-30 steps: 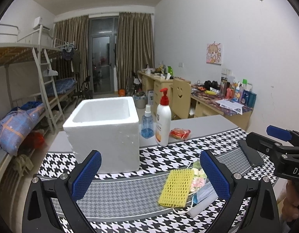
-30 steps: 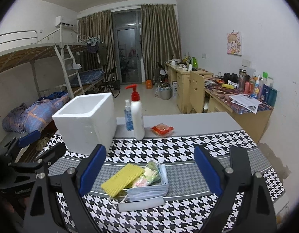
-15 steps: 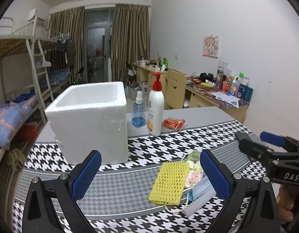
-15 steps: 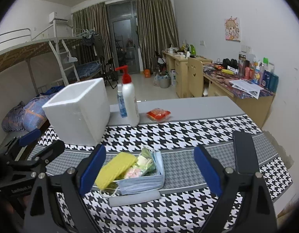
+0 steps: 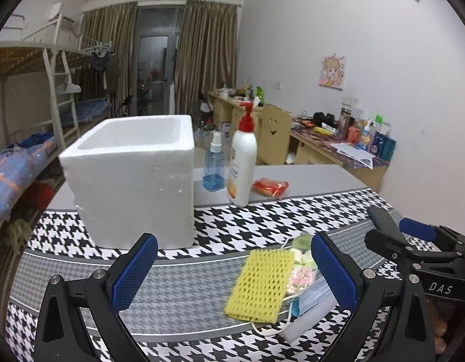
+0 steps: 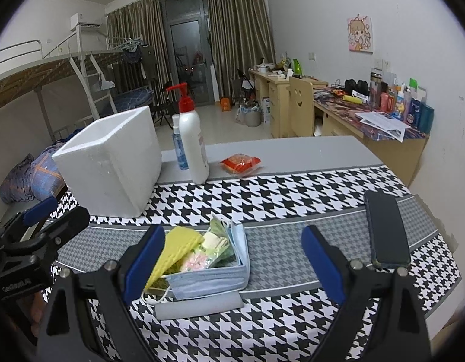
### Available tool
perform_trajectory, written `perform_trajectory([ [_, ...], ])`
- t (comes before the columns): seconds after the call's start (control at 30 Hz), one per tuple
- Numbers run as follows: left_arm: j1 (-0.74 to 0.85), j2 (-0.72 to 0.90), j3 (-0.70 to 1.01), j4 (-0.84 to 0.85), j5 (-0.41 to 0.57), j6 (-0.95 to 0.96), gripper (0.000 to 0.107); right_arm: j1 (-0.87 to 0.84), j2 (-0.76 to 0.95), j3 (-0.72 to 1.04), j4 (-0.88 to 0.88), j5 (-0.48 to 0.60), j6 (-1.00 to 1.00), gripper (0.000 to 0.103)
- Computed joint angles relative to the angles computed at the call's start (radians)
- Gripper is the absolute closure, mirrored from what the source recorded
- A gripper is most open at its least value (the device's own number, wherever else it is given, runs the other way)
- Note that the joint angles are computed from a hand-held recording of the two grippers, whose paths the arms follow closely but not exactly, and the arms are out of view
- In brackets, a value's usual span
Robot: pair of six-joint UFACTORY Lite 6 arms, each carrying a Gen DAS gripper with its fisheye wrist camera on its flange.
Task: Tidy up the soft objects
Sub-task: 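Move both tools toward the light-blue tray holding the yellow mesh sponge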
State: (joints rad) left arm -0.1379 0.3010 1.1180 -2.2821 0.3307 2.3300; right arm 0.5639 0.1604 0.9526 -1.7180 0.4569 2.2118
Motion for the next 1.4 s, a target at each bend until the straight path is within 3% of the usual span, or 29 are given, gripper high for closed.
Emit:
perform_trajectory([
  [0.3, -0.038, 0.068, 0.051, 0.04, -0.05, -0.001, 0.005, -0.028, 0.013, -0.011, -0.02, -0.013, 0.024, 0.009],
  [0.5, -0.057, 0.149, 0.131, 0.243, -0.097, -0.18, 0.005, -0.047, 0.038, -0.011, -0.028, -0.034, 0.032, 0.009],
  [0.7, -0.088, 0.211, 0.188, 0.31, -0.14, -0.236, 0.005, -0.076, 0.077, -0.008, -0.087, -0.069, 0.08, 0.009],
  [1.4, -0.125, 0.424, 0.432, 1.34, -0.164, -1.252, 0.005, -0.137, 0.147, 0.034, -0.183, -0.149, 0.144, 0.009],
])
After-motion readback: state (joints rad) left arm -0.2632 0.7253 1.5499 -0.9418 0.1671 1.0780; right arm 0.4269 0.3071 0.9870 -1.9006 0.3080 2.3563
